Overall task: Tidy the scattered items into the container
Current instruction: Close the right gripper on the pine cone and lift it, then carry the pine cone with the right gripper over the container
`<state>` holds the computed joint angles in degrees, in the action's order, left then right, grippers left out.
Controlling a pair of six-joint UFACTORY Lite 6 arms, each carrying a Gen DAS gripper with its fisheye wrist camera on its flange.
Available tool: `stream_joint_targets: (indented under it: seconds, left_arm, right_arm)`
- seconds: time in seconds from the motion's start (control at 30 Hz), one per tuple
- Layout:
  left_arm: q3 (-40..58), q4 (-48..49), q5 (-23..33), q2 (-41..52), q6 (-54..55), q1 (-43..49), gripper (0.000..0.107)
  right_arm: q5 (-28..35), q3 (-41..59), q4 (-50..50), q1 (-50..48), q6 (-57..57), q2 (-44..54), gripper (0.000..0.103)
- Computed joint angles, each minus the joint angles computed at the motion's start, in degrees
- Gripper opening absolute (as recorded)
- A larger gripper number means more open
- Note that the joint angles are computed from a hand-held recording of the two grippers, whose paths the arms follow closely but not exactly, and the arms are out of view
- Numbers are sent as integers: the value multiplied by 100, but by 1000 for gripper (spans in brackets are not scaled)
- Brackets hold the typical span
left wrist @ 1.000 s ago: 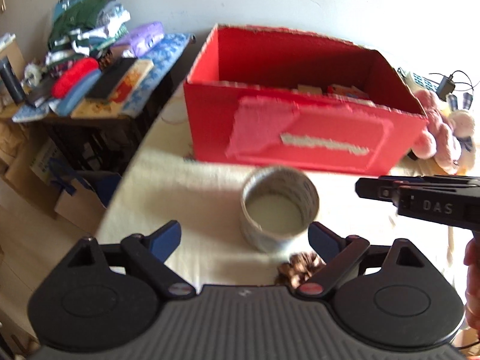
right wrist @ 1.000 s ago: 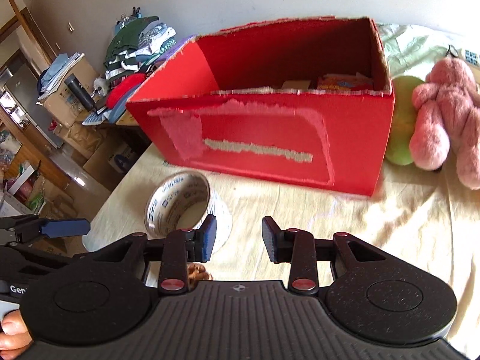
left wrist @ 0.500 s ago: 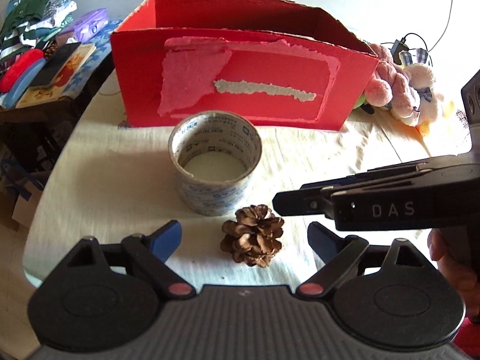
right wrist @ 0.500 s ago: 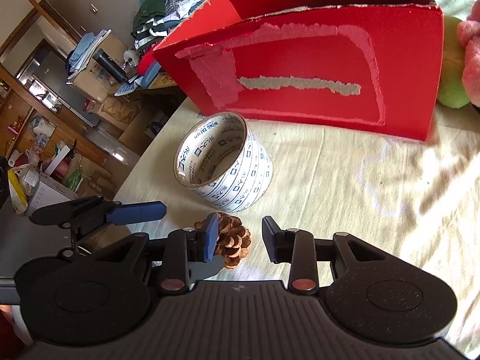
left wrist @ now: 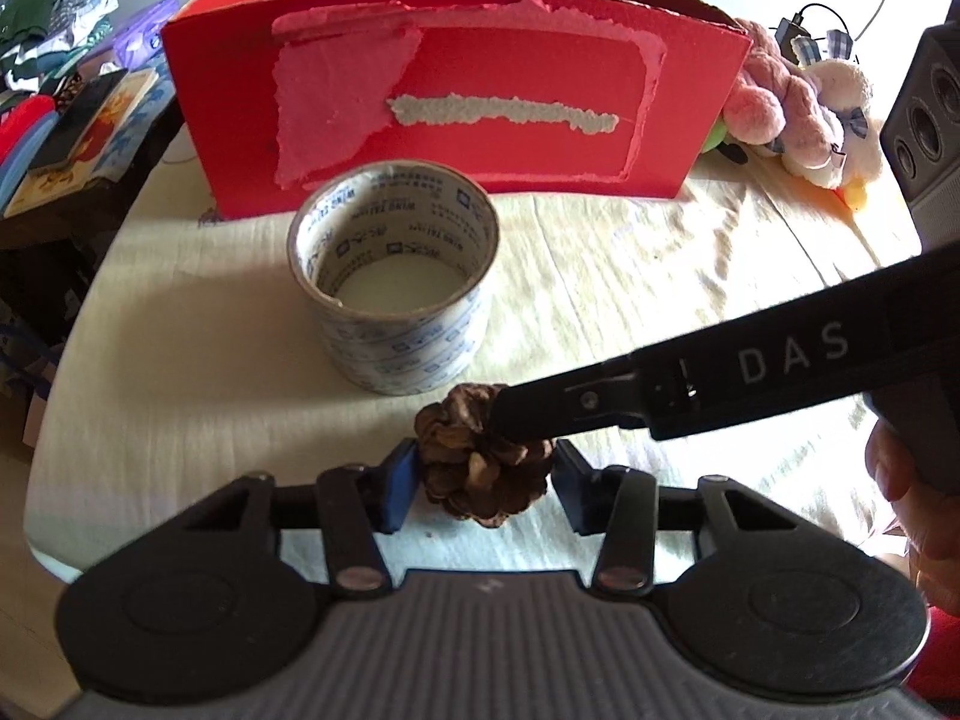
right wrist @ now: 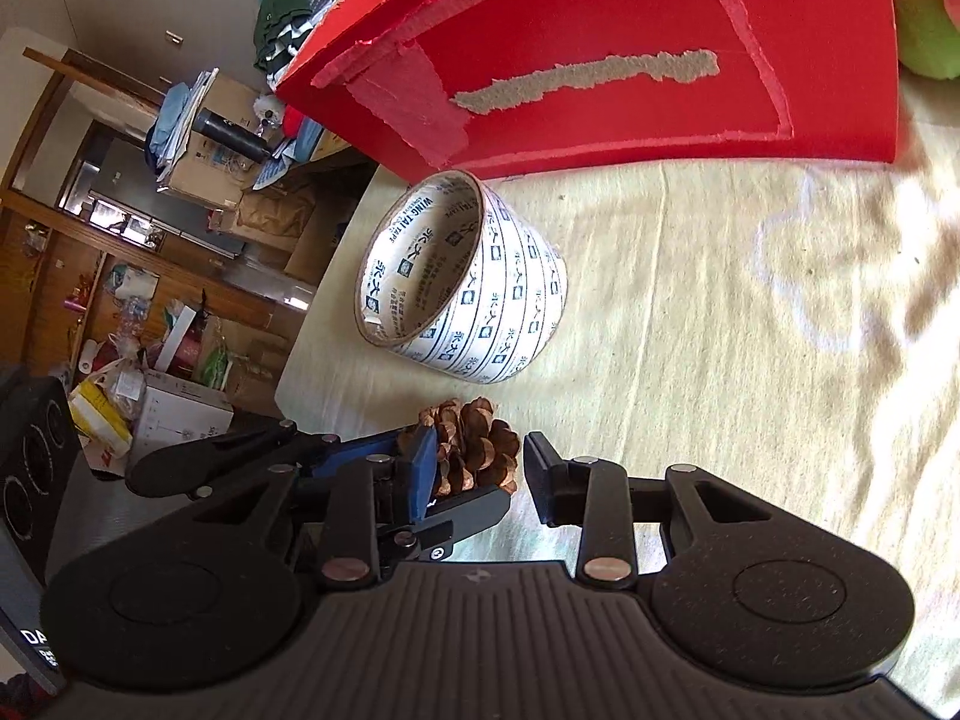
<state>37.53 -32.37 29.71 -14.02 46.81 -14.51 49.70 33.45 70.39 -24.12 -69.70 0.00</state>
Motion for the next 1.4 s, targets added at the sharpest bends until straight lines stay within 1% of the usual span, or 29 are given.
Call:
stream_joint_targets:
  seconds: [0.1, 0.27, 0.33, 0.5, 0.67, 0.8, 0.93, 1.13, 1.23, 1.4]
  left_arm:
    - [-29, 72, 19, -60, 2, -63, 47]
    - [-50, 38, 101, -149, 127, -108, 46]
    - [-59, -6, 147, -190, 213, -124, 46]
    - [31, -55, 308, -376, 288, -255, 46]
    - [498, -189, 566, -375, 293, -365, 46]
    - [1173, -285, 734, -244, 355, -477, 46]
    - [2112, -243, 863, 244, 412, -556, 46]
    - [3601, -413, 1218, 1303, 719, -301, 46]
    - [4283, -330, 1320, 1812, 726, -230, 46]
    - [5503, -54, 1542, 2800, 558, -121, 46]
  right_arm:
    - [140, -16, -194, -112, 79, -141, 29]
    - [297, -52, -388, -319, 106, -279, 27]
    - [402, -14, -460, -441, 131, -265, 23]
    - [694, -13, -558, -801, 183, -597, 23]
    - [1011, 207, -555, -1152, 423, -974, 23]
    - [1092, 757, -359, -1155, 616, -984, 23]
    - [846, 1322, -249, -872, 700, -868, 23]
    - [364, 2329, -58, -335, 905, -200, 23]
    - [160, 2838, -62, -112, 1010, 203, 23]
    - [-248, 3890, -255, 375, 1544, 1123, 23]
